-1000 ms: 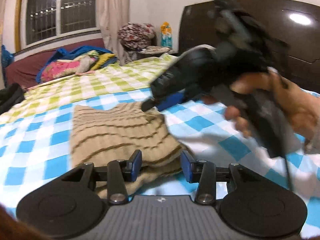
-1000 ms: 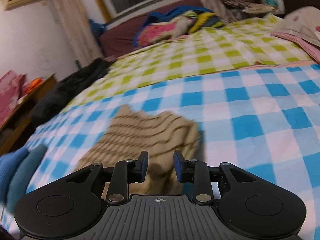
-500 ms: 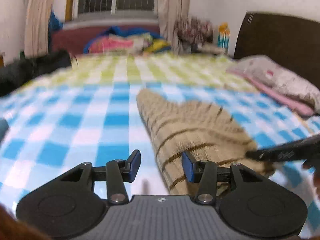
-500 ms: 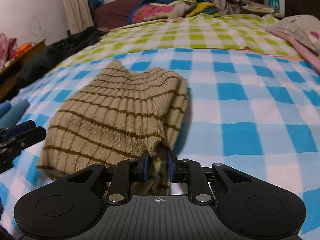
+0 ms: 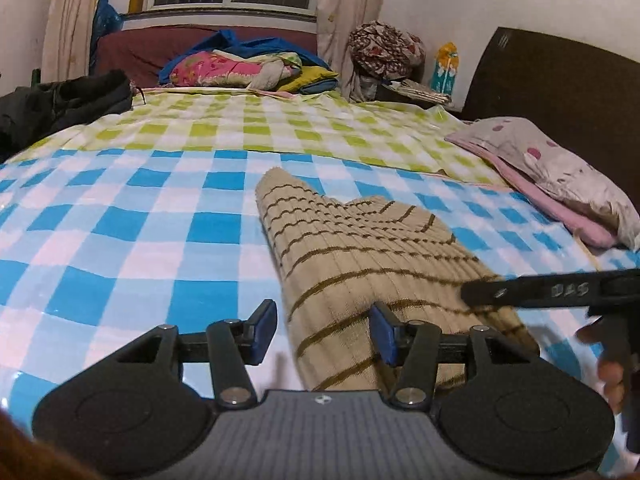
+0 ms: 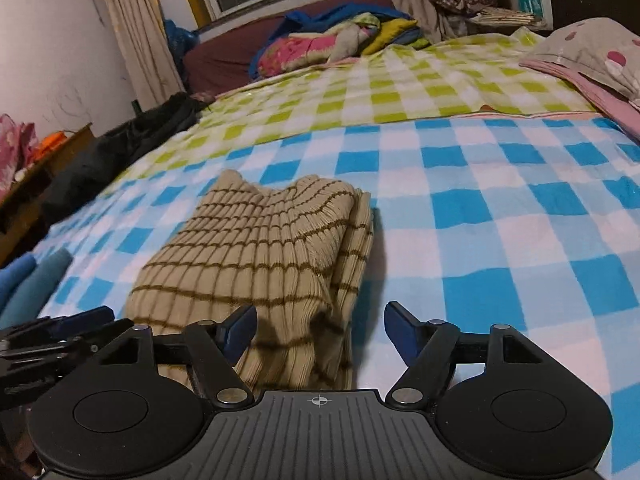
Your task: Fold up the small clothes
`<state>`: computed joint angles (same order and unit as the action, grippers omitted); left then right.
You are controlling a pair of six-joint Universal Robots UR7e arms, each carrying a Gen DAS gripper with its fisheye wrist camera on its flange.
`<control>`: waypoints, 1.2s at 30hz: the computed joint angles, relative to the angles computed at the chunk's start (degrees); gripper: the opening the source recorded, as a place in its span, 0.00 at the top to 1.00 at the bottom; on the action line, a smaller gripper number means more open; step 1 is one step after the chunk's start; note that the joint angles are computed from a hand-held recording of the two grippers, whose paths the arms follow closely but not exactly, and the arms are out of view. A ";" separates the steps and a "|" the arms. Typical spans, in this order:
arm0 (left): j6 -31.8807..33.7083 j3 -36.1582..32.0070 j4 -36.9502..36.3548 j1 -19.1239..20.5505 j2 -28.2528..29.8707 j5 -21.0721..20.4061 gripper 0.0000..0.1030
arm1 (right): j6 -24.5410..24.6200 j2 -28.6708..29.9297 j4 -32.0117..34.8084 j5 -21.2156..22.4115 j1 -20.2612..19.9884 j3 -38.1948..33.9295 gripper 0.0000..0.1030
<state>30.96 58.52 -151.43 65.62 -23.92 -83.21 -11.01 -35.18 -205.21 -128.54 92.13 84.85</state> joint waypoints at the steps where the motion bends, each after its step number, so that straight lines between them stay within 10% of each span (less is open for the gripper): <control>1: -0.24 -0.59 0.56 0.06 0.47 -0.05 0.39 | 1.33 -0.12 1.61 1.09 -0.47 -0.23 0.31; 7: -1.93 -6.30 9.57 1.09 3.39 -1.09 0.28 | 7.81 -0.38 2.61 6.58 -3.27 0.97 0.31; 10: -1.31 -5.37 10.92 1.32 2.71 -2.13 0.35 | 9.68 -1.87 2.90 11.04 -3.91 3.45 0.62; 16: 1.85 -0.39 11.45 1.44 -1.06 -2.68 0.42 | 11.73 -3.46 2.20 12.12 -3.00 7.49 0.74; 27: 11.61 16.80 7.13 1.13 -12.93 -1.66 0.41 | 13.45 -5.74 -2.44 3.48 2.71 19.44 0.65; 36: 8.49 12.10 0.05 0.33 -9.40 -2.36 0.37 | 4.92 -3.73 -13.71 -1.08 4.45 13.70 0.57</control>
